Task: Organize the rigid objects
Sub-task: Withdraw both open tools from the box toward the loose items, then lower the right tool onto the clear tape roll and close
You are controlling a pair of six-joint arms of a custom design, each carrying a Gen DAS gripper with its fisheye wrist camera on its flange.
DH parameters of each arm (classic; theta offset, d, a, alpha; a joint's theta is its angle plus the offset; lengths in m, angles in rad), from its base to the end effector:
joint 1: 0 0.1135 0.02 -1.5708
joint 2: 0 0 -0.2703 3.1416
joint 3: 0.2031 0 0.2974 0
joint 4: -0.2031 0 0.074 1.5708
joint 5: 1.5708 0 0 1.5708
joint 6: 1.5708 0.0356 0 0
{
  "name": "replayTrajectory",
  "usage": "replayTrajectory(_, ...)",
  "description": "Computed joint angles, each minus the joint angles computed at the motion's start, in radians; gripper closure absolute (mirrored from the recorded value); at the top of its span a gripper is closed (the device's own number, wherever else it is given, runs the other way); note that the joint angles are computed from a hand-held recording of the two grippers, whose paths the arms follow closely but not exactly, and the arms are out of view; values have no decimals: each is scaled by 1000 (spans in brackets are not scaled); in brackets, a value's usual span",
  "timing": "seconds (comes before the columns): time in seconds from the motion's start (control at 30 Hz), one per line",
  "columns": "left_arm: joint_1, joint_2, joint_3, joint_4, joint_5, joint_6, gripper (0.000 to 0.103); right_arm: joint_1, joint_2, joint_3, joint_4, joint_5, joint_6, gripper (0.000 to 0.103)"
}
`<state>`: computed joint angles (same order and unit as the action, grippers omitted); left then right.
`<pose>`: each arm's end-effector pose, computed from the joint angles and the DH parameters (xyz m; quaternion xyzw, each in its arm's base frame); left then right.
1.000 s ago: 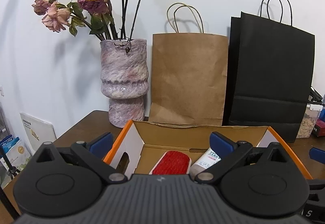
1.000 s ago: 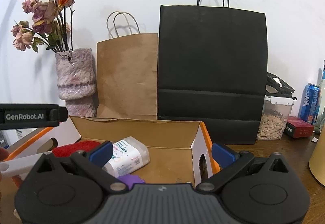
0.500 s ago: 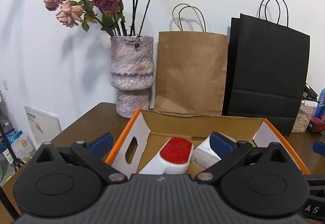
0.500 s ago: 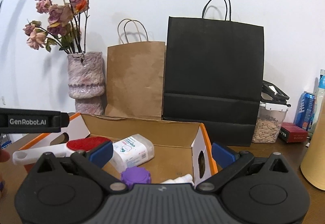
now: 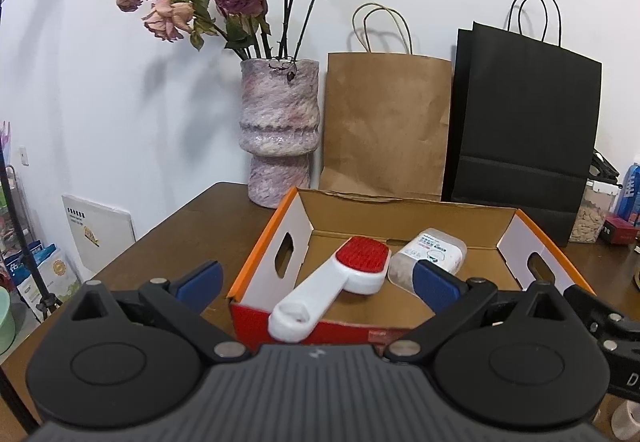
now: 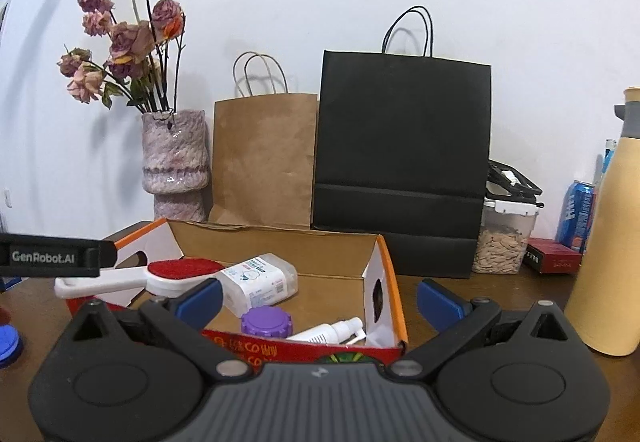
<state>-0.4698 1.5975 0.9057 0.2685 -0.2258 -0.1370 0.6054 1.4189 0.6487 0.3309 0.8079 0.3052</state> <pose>0.3504 -0.1690 0.1994 0.0779 0.8331 -0.0708 0.5430 0.2771 0.1605 0.1790 0.0923 0.7990 -0.0813 0.5886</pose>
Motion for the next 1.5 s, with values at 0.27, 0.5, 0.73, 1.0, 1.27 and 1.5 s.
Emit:
replayTrajectory(0.27,0,-82,-92,7,1,11,0,51,-93,-75,-19,44,22,0)
replayTrajectory(0.5,16,-159,-171,9,30,6,0,108,-163,-135,-62,93,16,0)
replayTrajectory(0.73,27,-229,-246,0,59,24,0,159,-251,-199,-152,121,63,0)
replayTrajectory(1.0,39,-285,-315,-12,70,44,0,182,-372,-268,-334,130,158,0)
replayTrajectory(1.27,60,-318,-358,-32,74,58,0,140,-463,-320,-490,74,218,0)
replayTrajectory(1.5,97,-338,-386,-38,90,59,0,28,-486,-350,-510,-55,185,9)
